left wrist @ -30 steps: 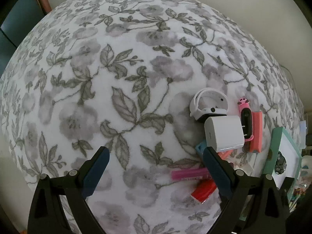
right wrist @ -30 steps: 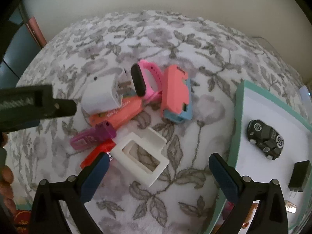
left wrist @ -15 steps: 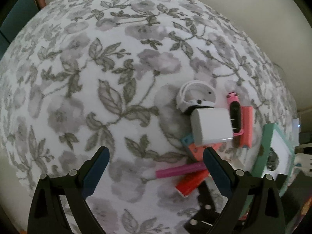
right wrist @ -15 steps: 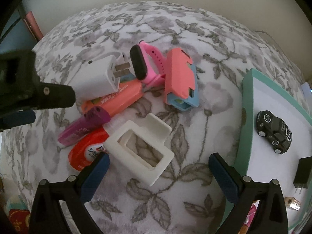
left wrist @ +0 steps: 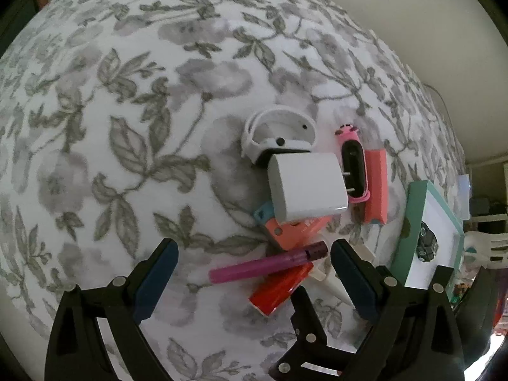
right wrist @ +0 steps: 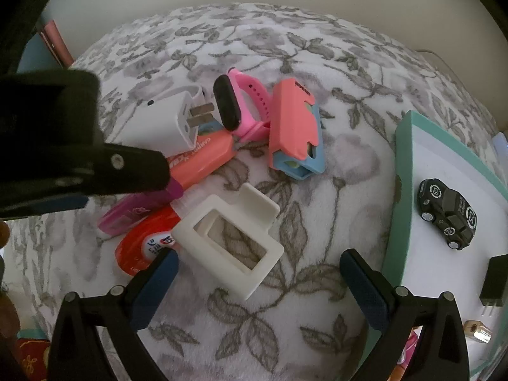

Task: Organize rigid objects
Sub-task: 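Grasp the pink barcode stick with the left tool while the right tool grasps the white plastic holder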

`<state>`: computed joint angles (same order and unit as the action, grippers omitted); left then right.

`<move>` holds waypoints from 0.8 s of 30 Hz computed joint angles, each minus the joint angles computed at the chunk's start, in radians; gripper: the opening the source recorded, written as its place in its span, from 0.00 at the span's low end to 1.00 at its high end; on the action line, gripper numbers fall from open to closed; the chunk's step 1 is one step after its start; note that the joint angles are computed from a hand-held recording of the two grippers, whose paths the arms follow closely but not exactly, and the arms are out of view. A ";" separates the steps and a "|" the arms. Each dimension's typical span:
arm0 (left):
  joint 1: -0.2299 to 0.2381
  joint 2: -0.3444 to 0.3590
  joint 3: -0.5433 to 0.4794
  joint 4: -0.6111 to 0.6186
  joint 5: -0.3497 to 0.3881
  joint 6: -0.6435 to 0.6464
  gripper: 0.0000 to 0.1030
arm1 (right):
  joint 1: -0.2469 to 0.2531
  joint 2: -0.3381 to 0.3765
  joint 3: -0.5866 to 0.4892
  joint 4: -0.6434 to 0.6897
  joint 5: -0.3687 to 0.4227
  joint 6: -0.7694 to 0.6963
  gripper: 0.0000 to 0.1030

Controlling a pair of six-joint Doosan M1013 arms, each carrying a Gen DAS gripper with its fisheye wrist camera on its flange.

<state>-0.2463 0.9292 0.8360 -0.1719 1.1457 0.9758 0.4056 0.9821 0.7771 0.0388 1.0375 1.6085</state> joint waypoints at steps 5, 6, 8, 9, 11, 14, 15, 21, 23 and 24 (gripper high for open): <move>0.002 0.027 -0.034 -0.049 0.025 0.017 0.94 | -0.002 -0.007 0.011 0.003 -0.008 -0.002 1.00; 0.002 0.030 -0.038 -0.053 0.028 0.018 0.94 | -0.003 -0.009 0.015 0.004 -0.011 -0.001 1.00; 0.002 0.033 -0.041 -0.062 0.025 0.017 0.93 | -0.004 -0.012 0.017 0.007 -0.012 -0.003 1.00; 0.002 0.028 -0.033 -0.067 0.016 0.017 0.90 | -0.004 -0.011 0.017 0.005 -0.011 -0.003 1.00; 0.002 0.019 -0.016 -0.075 -0.003 0.021 0.76 | -0.004 -0.012 0.016 0.006 -0.010 -0.003 1.00; 0.003 0.010 0.002 -0.091 -0.007 0.034 0.65 | -0.002 -0.011 0.013 0.003 -0.007 0.000 1.00; 0.003 0.013 -0.001 -0.099 -0.004 0.034 0.62 | -0.002 -0.011 0.013 0.003 -0.007 0.000 1.00; 0.002 0.003 0.021 -0.101 -0.017 0.045 0.49 | 0.000 -0.013 0.016 0.000 -0.011 0.005 1.00; 0.002 0.000 0.018 -0.091 -0.004 0.050 0.49 | 0.000 -0.013 0.017 -0.002 -0.017 0.012 0.99; 0.003 -0.002 0.021 -0.089 -0.003 0.050 0.49 | 0.000 -0.012 0.017 -0.003 -0.019 0.013 0.99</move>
<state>-0.2436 0.9273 0.8567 -0.2605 1.1425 1.0256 0.4052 0.9702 0.7937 0.0362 1.0183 1.6220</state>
